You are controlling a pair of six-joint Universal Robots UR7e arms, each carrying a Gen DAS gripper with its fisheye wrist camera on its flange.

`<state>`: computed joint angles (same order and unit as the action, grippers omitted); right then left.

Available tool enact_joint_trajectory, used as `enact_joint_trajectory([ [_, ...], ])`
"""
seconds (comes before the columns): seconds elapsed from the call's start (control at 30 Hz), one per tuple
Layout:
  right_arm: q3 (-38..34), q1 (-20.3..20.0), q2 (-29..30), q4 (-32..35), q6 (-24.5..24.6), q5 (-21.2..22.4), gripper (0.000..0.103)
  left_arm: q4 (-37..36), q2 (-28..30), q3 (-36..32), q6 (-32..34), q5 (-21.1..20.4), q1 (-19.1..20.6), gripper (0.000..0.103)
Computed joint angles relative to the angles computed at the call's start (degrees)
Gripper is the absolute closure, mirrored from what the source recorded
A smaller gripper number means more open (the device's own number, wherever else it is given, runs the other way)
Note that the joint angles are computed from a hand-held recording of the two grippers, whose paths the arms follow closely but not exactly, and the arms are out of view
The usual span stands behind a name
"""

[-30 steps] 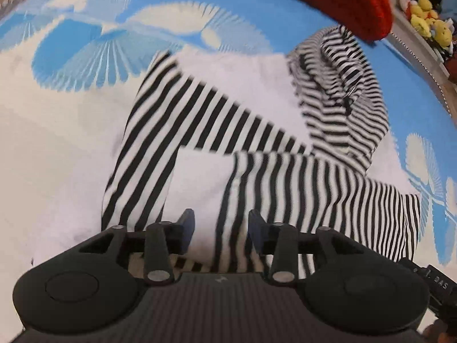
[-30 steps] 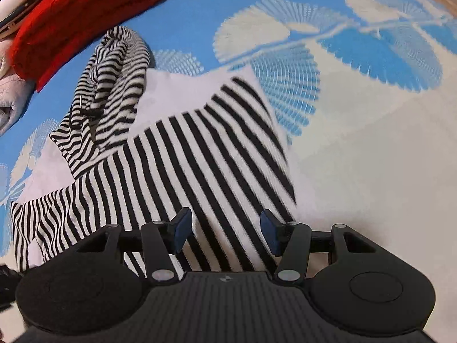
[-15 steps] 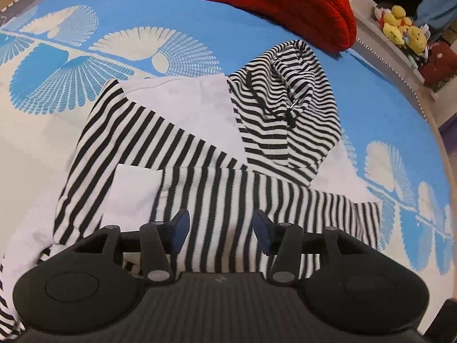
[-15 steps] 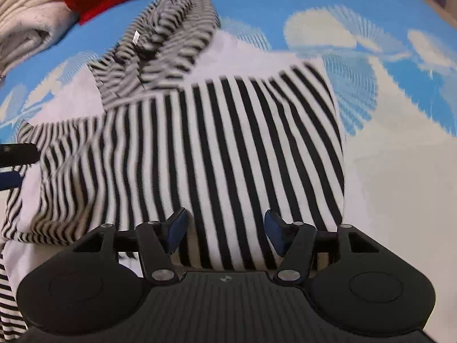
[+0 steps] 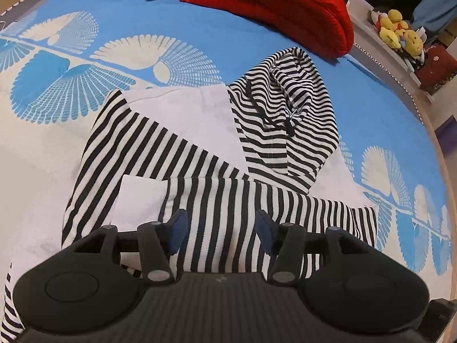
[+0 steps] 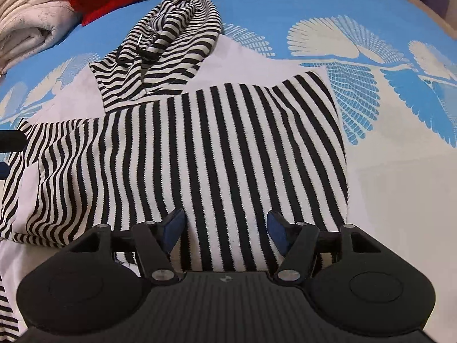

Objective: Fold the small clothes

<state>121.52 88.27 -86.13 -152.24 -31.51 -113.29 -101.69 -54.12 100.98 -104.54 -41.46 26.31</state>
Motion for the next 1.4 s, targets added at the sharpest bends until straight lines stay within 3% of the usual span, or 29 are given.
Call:
enact_joint_trajectory([
  [0.2, 0.1, 0.2, 0.2, -3.5, -1.9, -0.4, 0.038, 0.0, 0.6, -0.5, 0.2, -0.2, 0.2, 0.045],
  [0.7, -0.7, -1.0, -0.4, -4.4, -1.9, -0.3, 0.038, -0.4, 3.2, -2.5, 1.8, 0.0, 0.8, 0.043],
  [1.4, -0.3, -0.7, -0.2, -6.0, -2.3, -0.7, 0.038, 0.7, 2.6, -2.6, 1.3, 0.7, 0.7, 0.042],
])
